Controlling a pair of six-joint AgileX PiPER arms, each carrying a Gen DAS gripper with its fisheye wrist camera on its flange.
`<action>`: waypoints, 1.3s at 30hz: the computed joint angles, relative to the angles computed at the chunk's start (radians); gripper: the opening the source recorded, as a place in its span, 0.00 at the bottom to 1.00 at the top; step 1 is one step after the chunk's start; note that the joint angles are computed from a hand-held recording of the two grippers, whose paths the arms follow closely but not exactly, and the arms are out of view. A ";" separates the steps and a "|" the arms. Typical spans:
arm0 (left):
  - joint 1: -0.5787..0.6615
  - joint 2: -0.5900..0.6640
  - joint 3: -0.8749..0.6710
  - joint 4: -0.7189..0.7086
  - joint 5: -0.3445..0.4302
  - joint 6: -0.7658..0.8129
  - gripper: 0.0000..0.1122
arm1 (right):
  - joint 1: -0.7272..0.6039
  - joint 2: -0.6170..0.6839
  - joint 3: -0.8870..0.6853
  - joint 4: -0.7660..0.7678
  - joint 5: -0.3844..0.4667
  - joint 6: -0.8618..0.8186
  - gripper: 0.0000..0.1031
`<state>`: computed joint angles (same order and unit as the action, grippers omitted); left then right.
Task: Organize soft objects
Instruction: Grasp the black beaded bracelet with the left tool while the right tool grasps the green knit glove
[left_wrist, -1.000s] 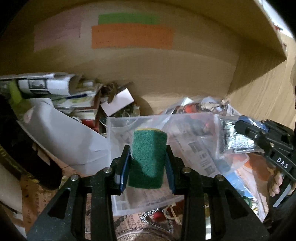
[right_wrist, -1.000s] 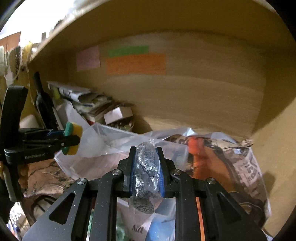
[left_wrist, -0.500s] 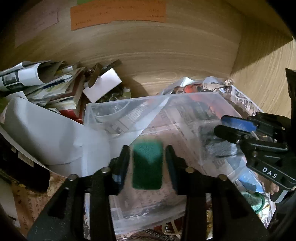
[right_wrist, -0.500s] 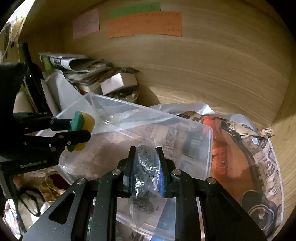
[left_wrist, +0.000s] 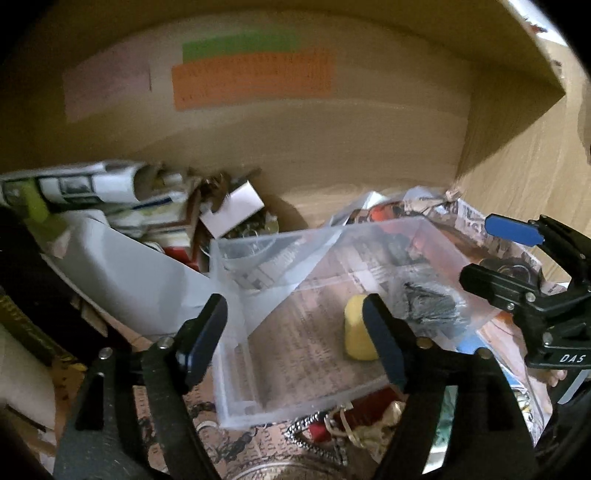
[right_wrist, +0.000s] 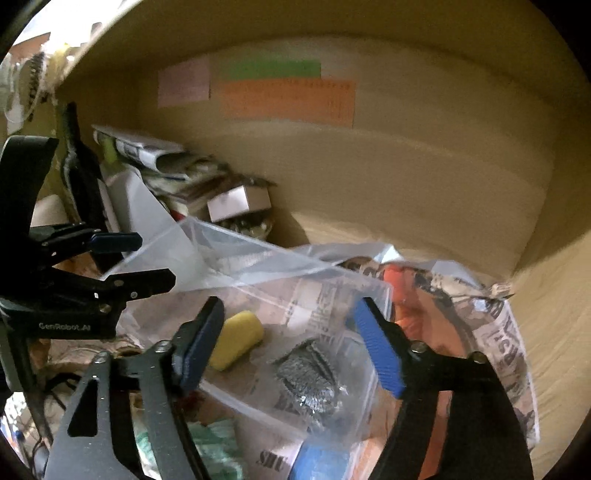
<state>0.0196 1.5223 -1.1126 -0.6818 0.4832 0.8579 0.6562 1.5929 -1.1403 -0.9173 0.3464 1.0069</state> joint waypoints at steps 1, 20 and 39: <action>0.006 -0.025 0.020 -0.019 -0.006 0.024 0.74 | 0.008 -0.014 0.013 -0.036 0.001 0.037 0.73; 0.134 -0.223 0.292 -0.152 0.035 0.231 0.85 | 0.149 -0.199 0.275 -0.322 0.061 0.414 0.80; 0.103 -0.102 0.345 -0.196 0.084 0.299 0.25 | 0.067 -0.143 0.369 0.000 -0.143 0.186 0.73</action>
